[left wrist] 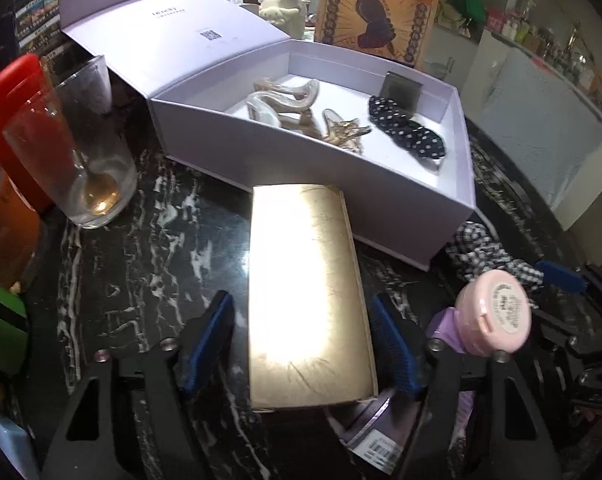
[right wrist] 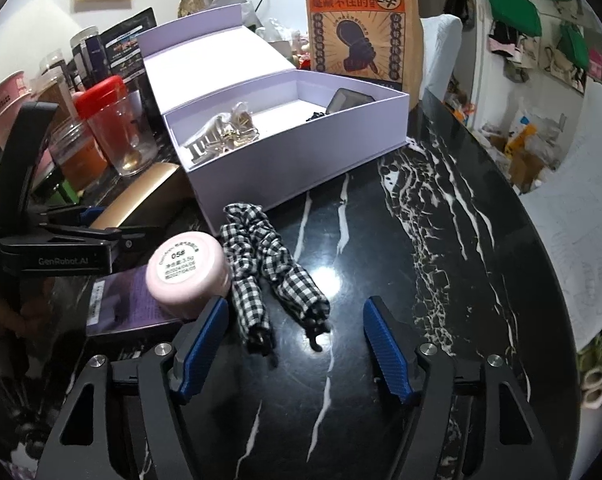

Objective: Organize rigid objects
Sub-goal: 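Grasp the gold rectangular case with the left tool while the right tool grasps the gingham scrunchie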

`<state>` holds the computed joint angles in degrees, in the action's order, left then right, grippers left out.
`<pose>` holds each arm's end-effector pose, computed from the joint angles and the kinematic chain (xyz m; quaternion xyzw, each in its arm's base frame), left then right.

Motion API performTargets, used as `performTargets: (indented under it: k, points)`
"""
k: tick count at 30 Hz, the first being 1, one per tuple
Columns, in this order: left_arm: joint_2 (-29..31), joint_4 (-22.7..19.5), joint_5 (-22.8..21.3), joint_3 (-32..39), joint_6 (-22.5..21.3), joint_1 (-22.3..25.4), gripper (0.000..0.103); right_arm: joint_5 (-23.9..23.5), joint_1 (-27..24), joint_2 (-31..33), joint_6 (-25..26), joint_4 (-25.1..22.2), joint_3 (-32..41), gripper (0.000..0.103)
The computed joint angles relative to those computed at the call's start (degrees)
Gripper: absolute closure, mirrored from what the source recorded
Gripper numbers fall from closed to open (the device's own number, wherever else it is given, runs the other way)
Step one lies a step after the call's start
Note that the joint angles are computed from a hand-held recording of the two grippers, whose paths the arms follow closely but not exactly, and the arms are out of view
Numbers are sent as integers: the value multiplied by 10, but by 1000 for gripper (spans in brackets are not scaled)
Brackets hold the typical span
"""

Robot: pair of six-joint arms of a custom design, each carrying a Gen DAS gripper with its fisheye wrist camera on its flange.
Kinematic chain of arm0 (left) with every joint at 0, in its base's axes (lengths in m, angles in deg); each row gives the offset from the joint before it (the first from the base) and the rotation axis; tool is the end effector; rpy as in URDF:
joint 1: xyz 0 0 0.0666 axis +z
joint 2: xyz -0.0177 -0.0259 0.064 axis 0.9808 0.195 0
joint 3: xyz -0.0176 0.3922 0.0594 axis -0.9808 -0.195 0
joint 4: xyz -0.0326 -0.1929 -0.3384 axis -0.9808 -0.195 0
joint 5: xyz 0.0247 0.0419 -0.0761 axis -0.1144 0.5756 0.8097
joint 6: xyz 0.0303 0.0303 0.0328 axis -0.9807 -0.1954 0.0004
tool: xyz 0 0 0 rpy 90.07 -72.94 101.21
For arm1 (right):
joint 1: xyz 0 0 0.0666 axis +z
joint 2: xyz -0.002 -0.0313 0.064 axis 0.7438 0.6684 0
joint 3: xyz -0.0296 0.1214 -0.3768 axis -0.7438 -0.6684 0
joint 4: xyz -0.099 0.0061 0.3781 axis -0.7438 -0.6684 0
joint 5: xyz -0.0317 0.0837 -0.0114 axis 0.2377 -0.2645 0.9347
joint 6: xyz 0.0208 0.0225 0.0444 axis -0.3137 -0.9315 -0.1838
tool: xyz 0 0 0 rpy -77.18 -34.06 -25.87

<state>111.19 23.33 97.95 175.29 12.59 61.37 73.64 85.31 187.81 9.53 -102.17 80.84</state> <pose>0.6300 -0.2029 0.3962 0.2156 0.9312 -0.0941 0.2785 0.5105 0.3762 0.3631 -0.0338 0.9322 0.0803 0.3512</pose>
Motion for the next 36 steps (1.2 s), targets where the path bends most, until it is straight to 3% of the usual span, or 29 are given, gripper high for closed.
performTargets:
  k: [6, 9, 14, 16, 24, 28, 36]
  points:
    - [3, 15, -14, 1, -3, -1, 56, -11, -5, 20, 11, -19, 31, 39]
    - [0, 22, -13, -4, -2, -1, 58, -9, -3, 32, 30, -35, 52, 45]
    - [-8, 31, -3, -17, -8, 3, 60, -1, 3, 52, 49, -67, 86, 74]
    - [-15, 35, 3, -27, -12, 7, 60, -5, 4, 49, 45, -63, 81, 78]
    - [-58, 43, 6, -86, -31, 21, 60, 6, 14, 17, 31, -63, 38, 79]
    - [-88, 48, 15, -126, -55, 23, 60, 29, 24, 4, 32, -87, 26, 79]
    - [-113, 56, 17, -160, -54, 24, 59, 30, 36, -7, 31, -94, 12, 77]
